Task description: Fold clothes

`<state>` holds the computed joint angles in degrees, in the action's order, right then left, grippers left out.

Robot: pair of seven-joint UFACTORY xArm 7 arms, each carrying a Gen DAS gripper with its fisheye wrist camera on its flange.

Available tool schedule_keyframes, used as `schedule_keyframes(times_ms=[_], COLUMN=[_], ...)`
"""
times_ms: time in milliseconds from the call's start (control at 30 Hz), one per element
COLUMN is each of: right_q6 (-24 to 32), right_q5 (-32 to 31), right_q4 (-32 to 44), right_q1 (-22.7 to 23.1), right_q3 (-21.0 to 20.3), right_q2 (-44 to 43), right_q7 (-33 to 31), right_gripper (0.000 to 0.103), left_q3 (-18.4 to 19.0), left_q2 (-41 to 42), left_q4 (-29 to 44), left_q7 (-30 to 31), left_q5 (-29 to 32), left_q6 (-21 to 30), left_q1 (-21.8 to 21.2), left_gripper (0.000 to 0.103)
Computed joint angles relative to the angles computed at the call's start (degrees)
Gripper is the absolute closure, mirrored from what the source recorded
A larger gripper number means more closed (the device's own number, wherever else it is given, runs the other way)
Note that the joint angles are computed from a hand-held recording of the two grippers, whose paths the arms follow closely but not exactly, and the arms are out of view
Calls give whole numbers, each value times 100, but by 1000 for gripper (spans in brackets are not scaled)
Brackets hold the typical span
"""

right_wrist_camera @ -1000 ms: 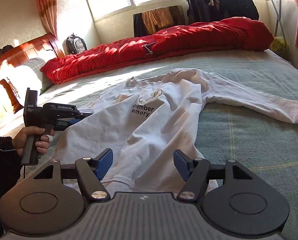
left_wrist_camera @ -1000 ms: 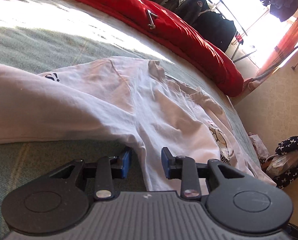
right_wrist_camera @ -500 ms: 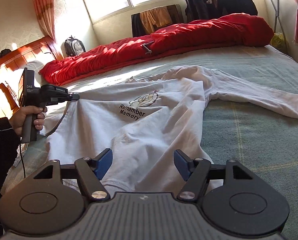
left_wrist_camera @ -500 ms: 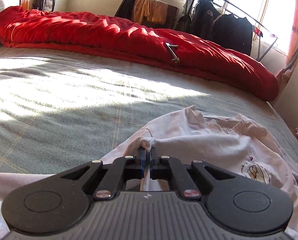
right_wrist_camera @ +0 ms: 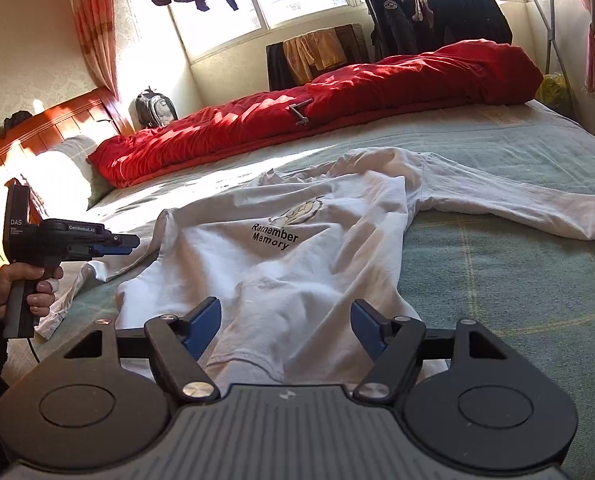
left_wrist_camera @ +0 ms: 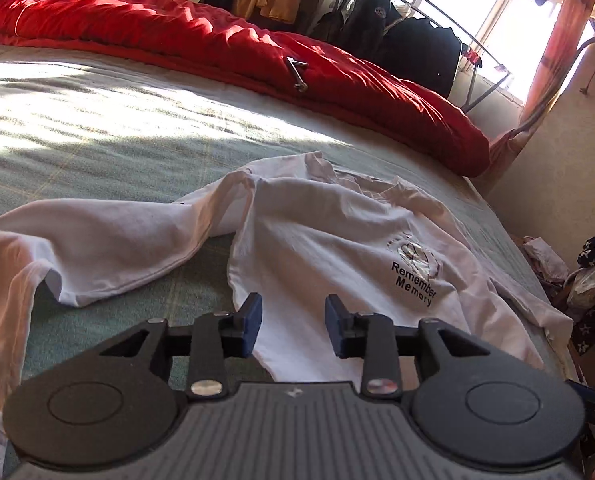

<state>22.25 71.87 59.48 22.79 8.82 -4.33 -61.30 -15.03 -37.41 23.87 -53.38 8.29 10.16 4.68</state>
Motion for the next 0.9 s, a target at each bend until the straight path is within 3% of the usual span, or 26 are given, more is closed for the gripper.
schedule_keyframes(times_ms=[167,233,333,467,533,600,767,800,900], right_q6=[101,105,68,-72,-99,-128,-188,-190,-231], right_q5=[298,352,438,514,495,465,464,470,494], right_q4=[-248,-334,-450,-598,-648,-689,-768,-773,-785], right_q1=[51,77,120,189,216,245,340,353,375], right_q3=[-59,-92,-142,-178,-204,-217,-251,-263,-293], right_q2=[-336,-455,-620,-803,-850,-880,-981,-996,-1035], right_q7=[-285,-337,-401,-441,-409,-362,-457,-484,-515], right_gripper=[26,26,25,24,24,24,24,24,24], left_q3=[0,-165,-600,-1636,-1776,-1681,-1092,-1066,-1114], left_q2=[-775,-799,-571,-320,-190,-120,-150,-203,-652], left_q4=[-618,-698,-590,-137,97,203,128,118,5], left_q7=[-186,-298,-548,-1079,-1191,-1274,-1436,-1516,-1888], left_q5=[-326,-309,-73,814,1061,1126,1033,1057,1196], left_q6=[296,402,680,1240,1562,1786,1843,1896,1932], left_q1=[-697,-731,-568,42,80,-57,-703,-771,-837], left_gripper=[68,68,68,68,70,71,96,101,102])
